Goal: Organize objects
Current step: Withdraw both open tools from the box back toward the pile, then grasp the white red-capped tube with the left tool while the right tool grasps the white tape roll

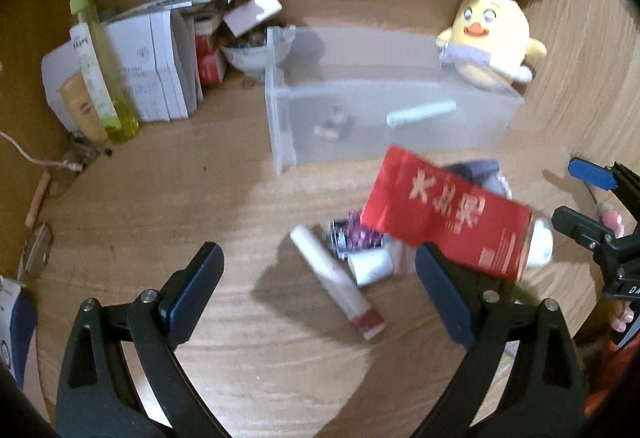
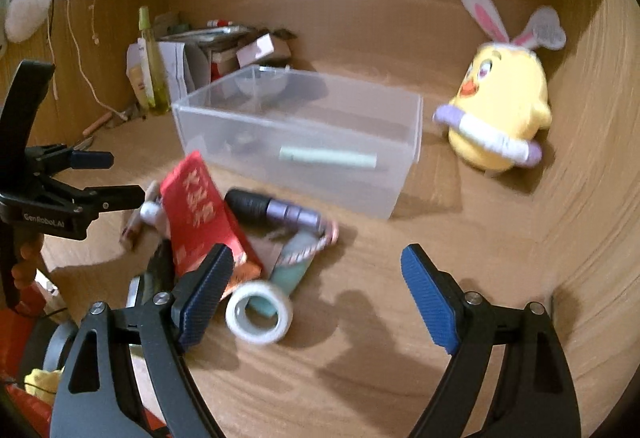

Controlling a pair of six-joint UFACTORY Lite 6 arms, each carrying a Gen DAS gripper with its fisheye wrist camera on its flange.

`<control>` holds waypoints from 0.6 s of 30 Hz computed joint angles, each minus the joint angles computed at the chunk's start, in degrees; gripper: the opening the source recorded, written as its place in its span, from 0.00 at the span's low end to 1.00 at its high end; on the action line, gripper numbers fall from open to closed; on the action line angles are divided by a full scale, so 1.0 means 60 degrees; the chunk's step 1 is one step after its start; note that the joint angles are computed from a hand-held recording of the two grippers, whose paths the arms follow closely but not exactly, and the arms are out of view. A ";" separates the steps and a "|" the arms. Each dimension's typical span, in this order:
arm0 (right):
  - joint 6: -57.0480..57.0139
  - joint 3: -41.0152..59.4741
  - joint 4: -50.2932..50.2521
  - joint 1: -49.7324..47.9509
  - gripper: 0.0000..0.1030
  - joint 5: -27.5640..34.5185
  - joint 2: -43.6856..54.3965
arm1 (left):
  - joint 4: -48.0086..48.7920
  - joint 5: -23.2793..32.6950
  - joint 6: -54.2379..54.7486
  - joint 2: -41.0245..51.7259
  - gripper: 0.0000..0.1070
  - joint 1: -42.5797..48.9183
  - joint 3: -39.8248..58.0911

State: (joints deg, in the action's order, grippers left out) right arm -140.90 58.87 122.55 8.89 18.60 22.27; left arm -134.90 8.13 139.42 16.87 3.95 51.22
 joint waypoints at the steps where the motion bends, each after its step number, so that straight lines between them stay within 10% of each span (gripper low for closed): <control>1: 0.0382 -0.0033 -0.0391 -0.0076 0.82 0.0076 0.0051 | -0.0170 -0.0004 0.0193 0.0027 0.91 -0.0020 -0.0049; 18: 0.1933 -0.0166 -0.1899 -0.0038 0.80 0.0520 0.0719 | -0.2370 0.0162 0.2340 0.0574 0.78 0.0100 -0.0382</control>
State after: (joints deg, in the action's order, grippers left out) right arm -129.30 57.87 111.15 8.66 21.72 26.58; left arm -149.12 9.10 153.46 20.31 4.55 48.93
